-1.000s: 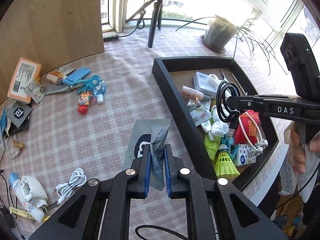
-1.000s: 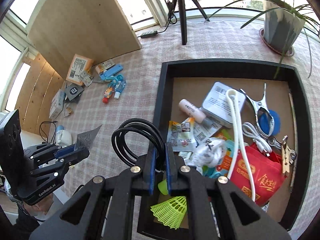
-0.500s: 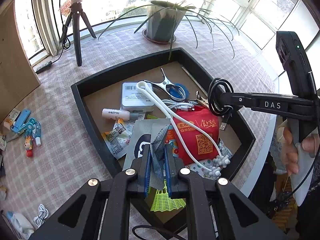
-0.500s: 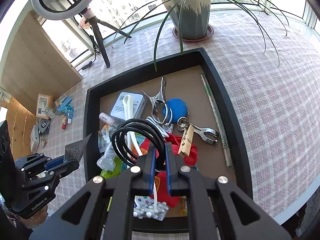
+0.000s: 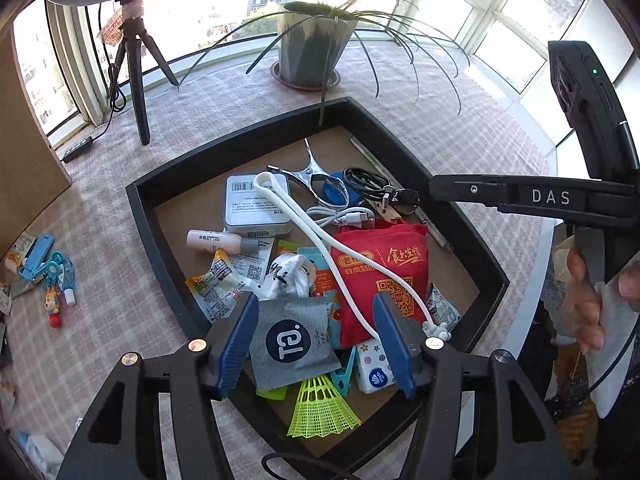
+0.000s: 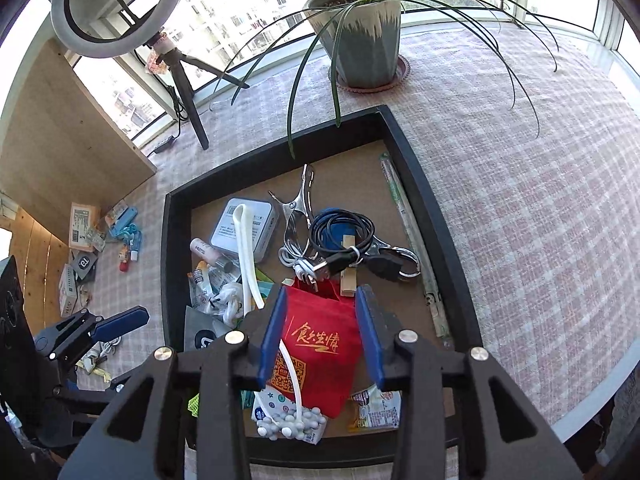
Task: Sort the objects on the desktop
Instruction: 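Carry the pouch and black cable into the black tray and open both tools, then grasp the white coiled cable with the left tool while the right tool grasps the blue-white bottle keychain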
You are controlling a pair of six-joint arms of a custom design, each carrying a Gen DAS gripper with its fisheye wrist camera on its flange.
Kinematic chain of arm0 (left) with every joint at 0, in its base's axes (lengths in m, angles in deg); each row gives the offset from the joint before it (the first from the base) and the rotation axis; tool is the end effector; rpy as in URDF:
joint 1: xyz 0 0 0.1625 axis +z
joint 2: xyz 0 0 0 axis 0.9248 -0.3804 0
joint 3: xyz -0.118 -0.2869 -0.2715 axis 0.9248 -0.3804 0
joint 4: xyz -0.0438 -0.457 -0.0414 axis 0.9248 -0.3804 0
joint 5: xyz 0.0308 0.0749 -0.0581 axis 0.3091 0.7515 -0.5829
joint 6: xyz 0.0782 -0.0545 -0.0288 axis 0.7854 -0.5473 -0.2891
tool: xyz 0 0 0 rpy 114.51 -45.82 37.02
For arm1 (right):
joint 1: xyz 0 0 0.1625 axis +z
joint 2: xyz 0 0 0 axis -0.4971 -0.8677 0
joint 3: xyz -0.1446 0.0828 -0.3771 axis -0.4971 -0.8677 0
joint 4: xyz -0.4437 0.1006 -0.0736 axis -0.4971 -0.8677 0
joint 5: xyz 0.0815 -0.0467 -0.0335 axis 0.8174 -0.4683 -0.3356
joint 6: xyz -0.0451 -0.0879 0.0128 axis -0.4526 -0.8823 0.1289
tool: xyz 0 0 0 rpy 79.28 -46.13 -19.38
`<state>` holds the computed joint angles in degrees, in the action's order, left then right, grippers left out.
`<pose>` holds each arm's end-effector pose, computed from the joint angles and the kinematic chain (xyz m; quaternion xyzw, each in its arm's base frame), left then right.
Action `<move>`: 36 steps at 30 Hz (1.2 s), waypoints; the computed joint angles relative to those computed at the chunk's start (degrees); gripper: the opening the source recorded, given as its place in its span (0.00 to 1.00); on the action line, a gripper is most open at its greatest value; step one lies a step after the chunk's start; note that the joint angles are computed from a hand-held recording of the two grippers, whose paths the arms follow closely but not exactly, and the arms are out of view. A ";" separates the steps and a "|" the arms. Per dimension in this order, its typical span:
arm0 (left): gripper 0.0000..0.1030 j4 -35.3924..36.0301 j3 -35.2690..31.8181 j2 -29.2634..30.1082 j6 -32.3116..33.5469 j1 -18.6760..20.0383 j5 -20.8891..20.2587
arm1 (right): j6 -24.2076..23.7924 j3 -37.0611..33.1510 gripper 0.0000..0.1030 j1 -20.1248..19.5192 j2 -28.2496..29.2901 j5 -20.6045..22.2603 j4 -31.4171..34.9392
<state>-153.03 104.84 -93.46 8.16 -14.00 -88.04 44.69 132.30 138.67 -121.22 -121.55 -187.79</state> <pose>-0.3180 -0.7221 0.2649 0.3439 0.9177 -0.0326 0.1963 0.3140 -0.7024 0.2988 -0.0661 -0.9308 0.2397 0.2681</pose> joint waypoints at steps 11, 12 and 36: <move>0.55 0.39 1.47 -2.71 -2.05 2.18 3.97 | -3.56 -4.40 0.38 0.95 4.63 2.96 1.98; 0.55 0.50 1.61 -3.04 -2.24 2.42 4.53 | -3.99 -4.95 0.38 1.10 5.19 3.22 2.26; 0.55 7.25 0.88 -11.51 -6.28 12.26 15.49 | -13.12 -40.89 0.41 4.69 32.86 10.51 19.74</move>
